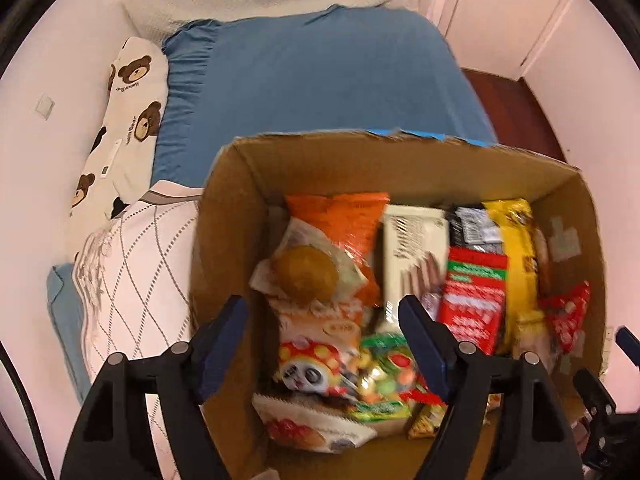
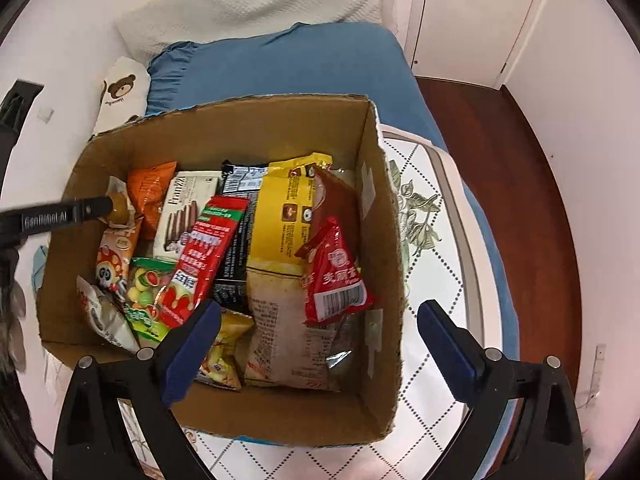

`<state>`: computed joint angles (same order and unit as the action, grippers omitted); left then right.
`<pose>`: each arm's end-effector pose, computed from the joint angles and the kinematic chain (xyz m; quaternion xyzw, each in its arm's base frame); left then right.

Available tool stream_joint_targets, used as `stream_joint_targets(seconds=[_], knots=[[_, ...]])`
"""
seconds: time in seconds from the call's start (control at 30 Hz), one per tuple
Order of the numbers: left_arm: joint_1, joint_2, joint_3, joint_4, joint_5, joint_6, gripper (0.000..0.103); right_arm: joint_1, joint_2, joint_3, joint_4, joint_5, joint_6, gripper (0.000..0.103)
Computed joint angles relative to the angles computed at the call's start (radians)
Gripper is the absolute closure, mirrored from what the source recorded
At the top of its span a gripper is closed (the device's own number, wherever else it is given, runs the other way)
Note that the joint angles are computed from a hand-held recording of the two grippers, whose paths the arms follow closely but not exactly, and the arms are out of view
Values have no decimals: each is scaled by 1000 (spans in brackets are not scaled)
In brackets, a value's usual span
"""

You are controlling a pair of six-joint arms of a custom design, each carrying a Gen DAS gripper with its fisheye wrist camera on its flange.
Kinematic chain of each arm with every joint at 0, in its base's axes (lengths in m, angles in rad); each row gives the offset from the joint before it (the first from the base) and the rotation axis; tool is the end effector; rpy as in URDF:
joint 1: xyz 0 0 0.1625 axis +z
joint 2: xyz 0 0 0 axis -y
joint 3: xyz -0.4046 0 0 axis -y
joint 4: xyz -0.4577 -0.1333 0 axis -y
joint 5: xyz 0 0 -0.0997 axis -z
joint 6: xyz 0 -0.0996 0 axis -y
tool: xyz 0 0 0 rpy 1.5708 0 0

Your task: Organize snacks

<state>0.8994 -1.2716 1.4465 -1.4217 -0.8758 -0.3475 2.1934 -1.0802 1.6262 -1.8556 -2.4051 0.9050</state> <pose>-0.2439 -0.6238 0.3652 0.2038 0.9069 -0.0315 0.3674 0.4337 -0.5021 0.1913 -0.0753 -0.9049 0.1919 0.3725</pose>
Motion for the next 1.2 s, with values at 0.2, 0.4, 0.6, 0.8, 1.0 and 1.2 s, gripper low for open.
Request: stream_joint_targets(seconds=[0.2, 0.4, 0.6, 0.8, 1.0, 1.2], knots=[[-62, -128, 147, -59, -22, -3, 25, 27, -9, 26, -25, -9, 15, 2], [-116, -247, 270, -120, -13, -21, 3, 62, -15, 44, -12, -42, 48, 1], [-143, -299, 303, -139, -14, -45, 2, 81, -29, 55, -2, -59, 72, 0], [-185, -348, 326, -147, 11, -58, 2, 118, -44, 64, 4, -90, 92, 0], [-258, -428, 364, -122, 63, -114, 2, 196, -59, 68, 30, -159, 130, 0], [-328, -528, 391, -73, 41, -178, 2, 284, -82, 70, 67, -192, 186, 0]])
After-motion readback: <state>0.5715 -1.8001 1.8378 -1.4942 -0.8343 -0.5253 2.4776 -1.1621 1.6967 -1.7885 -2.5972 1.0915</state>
